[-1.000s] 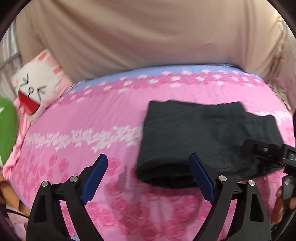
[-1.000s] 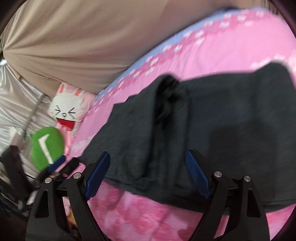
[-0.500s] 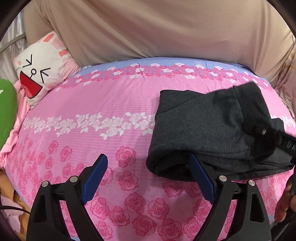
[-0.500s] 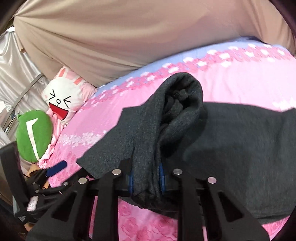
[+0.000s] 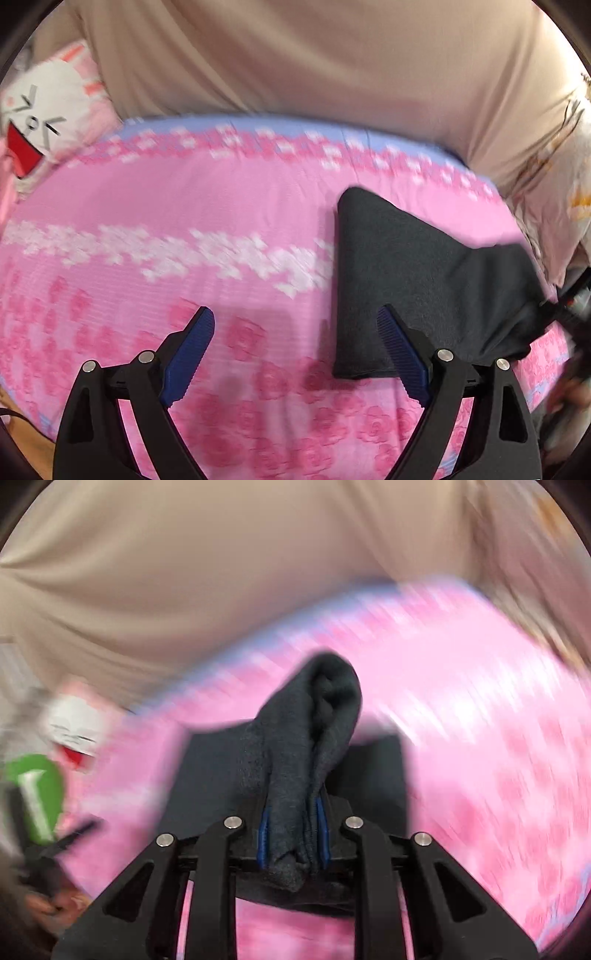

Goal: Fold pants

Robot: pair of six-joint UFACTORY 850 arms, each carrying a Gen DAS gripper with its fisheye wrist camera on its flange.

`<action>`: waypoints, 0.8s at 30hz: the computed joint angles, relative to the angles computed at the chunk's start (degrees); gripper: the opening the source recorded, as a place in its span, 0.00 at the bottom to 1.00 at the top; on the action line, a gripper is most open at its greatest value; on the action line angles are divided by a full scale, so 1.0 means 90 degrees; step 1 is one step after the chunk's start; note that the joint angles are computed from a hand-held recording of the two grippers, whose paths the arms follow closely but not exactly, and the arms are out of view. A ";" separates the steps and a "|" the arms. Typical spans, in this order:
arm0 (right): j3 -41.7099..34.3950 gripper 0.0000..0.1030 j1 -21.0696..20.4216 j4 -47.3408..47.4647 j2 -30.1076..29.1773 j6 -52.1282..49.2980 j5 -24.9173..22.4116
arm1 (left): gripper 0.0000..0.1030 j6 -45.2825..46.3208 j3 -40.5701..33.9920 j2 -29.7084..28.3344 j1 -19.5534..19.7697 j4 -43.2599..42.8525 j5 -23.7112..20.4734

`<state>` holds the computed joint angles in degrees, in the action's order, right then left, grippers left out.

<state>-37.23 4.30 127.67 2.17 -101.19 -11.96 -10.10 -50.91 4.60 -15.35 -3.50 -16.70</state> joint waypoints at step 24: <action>-0.0048 0.26 0.0438 0.0245 0.0234 -0.0395 -0.1375 | 0.12 0.5020 -0.0781 -0.0974 0.0736 -0.5811 -0.0909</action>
<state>-37.67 8.24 129.88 4.28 -104.74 -24.34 35.09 -57.93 -4.16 -8.73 -55.79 -24.89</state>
